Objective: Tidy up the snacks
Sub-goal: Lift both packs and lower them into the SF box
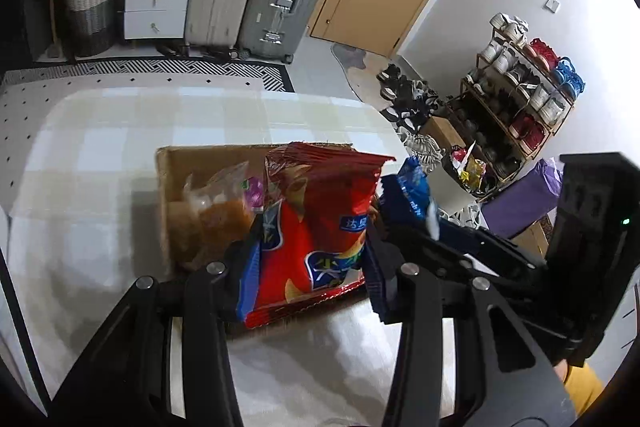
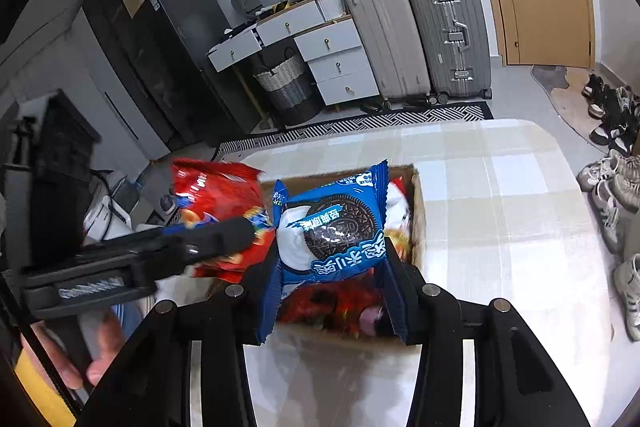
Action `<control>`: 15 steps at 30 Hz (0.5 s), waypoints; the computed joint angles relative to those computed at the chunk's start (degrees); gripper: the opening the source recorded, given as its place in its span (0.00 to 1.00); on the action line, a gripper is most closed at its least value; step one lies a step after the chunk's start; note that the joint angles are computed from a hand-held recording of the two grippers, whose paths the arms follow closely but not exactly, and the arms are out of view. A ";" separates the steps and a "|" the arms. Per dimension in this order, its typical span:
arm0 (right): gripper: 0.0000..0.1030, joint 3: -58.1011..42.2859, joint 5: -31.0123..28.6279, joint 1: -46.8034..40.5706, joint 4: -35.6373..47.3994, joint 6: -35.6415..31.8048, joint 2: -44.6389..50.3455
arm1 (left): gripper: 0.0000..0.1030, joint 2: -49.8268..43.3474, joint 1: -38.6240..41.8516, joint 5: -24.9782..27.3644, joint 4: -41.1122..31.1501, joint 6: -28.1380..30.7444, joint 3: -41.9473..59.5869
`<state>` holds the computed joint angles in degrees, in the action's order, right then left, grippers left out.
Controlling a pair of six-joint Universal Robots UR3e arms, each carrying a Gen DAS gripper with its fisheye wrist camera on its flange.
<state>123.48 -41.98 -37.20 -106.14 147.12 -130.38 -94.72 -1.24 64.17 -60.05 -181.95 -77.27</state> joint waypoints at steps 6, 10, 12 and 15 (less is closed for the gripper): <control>0.44 -0.40 -3.18 5.51 -15.71 6.10 11.40 | 0.39 -8.15 -0.96 0.99 2.80 1.33 2.19; 0.44 -2.54 -5.48 9.34 -21.34 8.74 18.84 | 0.39 -10.65 -1.06 3.58 6.50 1.22 -0.29; 0.44 -3.25 -7.28 11.47 -23.28 9.32 21.63 | 0.39 -11.39 -0.32 3.99 7.37 1.45 -1.23; 0.44 -3.16 -8.68 13.37 -25.64 9.81 23.41 | 0.39 -11.28 1.68 3.45 9.30 2.41 -4.69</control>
